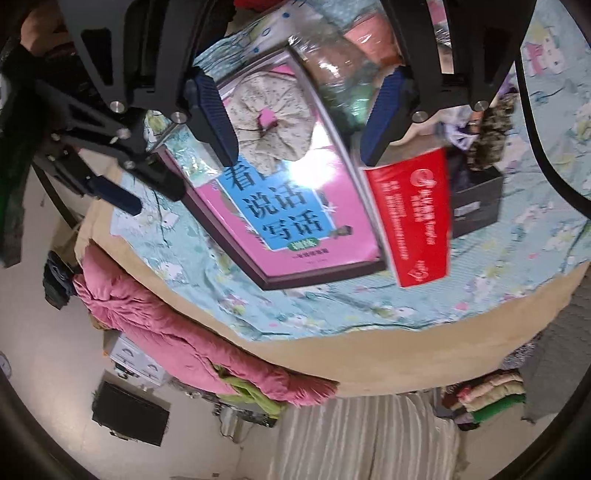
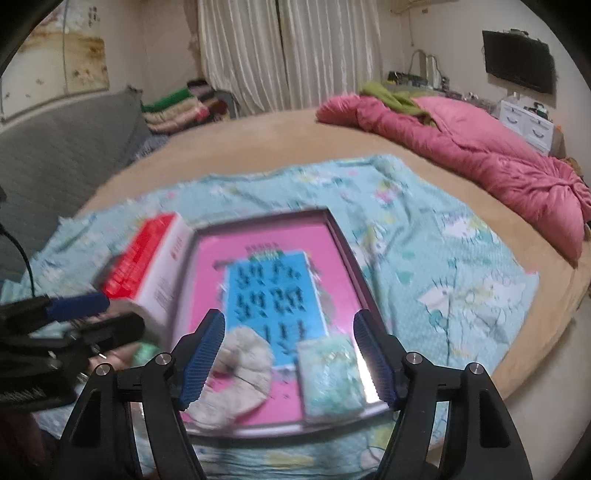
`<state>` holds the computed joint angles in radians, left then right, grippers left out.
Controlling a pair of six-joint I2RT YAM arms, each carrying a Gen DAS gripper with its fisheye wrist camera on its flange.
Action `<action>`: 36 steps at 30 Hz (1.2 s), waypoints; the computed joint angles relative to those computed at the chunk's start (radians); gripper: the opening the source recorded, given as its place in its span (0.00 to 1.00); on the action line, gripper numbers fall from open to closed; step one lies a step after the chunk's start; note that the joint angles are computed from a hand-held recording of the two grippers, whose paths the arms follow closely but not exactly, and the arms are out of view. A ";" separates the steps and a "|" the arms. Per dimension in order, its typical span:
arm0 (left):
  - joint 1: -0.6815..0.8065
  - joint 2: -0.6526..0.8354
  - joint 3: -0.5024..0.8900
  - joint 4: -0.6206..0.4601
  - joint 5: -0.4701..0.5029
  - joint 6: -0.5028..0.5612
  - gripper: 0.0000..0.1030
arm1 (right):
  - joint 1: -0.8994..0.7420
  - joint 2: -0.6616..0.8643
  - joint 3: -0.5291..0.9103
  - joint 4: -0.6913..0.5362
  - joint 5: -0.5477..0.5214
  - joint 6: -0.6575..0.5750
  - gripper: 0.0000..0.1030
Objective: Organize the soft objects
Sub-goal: 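Withdraw both open tools from the tray back toward the pile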
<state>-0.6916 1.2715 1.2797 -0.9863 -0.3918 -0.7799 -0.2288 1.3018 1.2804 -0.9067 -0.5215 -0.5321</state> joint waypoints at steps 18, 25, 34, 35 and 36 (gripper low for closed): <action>0.130 -0.343 -0.003 -0.345 -0.116 -0.058 0.70 | 0.118 -0.141 0.088 -0.121 -0.052 0.061 0.74; 0.372 -0.504 -0.039 -0.415 -0.019 0.048 0.70 | 0.210 -0.190 0.069 -0.155 -0.022 0.042 0.74; 0.620 -0.674 -0.204 -0.452 0.150 0.197 0.70 | 0.345 -0.258 -0.031 -0.207 0.043 -0.096 0.74; 0.613 -0.683 -0.222 -0.455 0.151 0.192 0.70 | 0.368 -0.268 -0.050 -0.205 0.066 -0.110 0.74; 0.607 -0.696 -0.248 -0.451 0.162 0.184 0.70 | 0.389 -0.280 -0.072 -0.204 0.089 -0.129 0.74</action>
